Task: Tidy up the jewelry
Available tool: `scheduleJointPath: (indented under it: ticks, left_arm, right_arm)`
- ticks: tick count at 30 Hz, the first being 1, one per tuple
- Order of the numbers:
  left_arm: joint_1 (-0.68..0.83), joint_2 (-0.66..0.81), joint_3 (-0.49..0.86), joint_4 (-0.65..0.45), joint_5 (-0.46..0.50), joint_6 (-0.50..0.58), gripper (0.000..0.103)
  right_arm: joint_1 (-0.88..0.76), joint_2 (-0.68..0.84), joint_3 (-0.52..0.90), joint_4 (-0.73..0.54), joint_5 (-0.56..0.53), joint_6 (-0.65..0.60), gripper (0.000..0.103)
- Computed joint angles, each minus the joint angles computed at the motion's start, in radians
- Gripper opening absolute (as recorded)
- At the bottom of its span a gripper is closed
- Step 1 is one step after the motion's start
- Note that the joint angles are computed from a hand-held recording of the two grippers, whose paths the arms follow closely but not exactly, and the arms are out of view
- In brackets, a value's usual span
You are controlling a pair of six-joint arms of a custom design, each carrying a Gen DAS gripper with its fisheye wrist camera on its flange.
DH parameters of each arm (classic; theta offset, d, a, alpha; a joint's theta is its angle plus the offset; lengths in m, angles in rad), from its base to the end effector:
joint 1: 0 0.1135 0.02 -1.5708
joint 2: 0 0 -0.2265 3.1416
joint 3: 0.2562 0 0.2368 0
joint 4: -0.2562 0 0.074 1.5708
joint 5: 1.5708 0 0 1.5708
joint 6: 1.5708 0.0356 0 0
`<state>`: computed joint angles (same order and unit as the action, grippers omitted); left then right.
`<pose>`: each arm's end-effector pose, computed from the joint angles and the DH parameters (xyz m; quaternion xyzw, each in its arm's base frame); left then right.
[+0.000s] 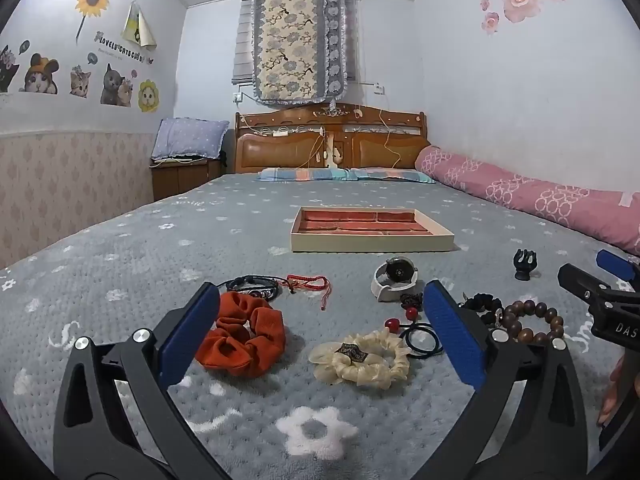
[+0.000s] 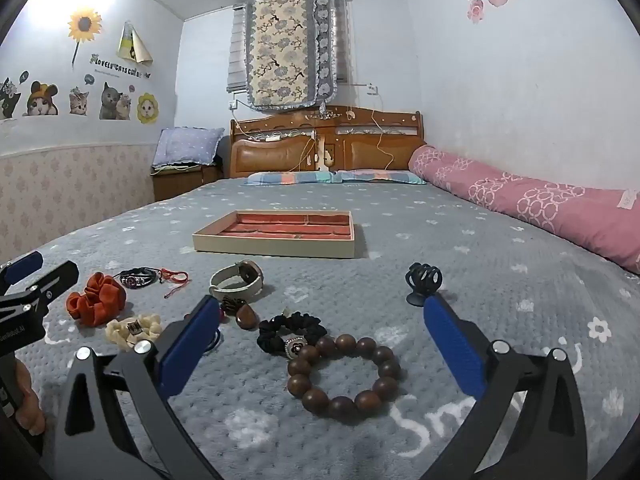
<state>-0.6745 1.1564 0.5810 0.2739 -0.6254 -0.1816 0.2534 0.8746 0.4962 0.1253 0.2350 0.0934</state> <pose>0.2097 -0.1410 0.2160 0.0101 0.7876 -0.0088 0.6161 0.2102 0.0459 0.2312 0.0088 0.7885 0.0136 0.6149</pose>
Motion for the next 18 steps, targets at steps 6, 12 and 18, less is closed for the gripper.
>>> scheduleJointPath:
  ticks: [6,12,18]
  left_arm:
    - [0.002,-0.005,-0.004,0.001,0.003,-0.004,0.098]
    - [-0.004,-0.003,-0.003,0.002,-0.005,0.003,0.098]
    - [-0.001,0.0,0.0,0.0,-0.001,0.001,0.098]
  right_arm:
    - [0.001,0.001,0.001,-0.004,0.002,-0.002,0.099]
    - [0.005,0.007,0.002,0.002,0.007,-0.002,0.099]
    - [0.003,-0.001,0.0,-0.005,0.005,-0.005,0.099]
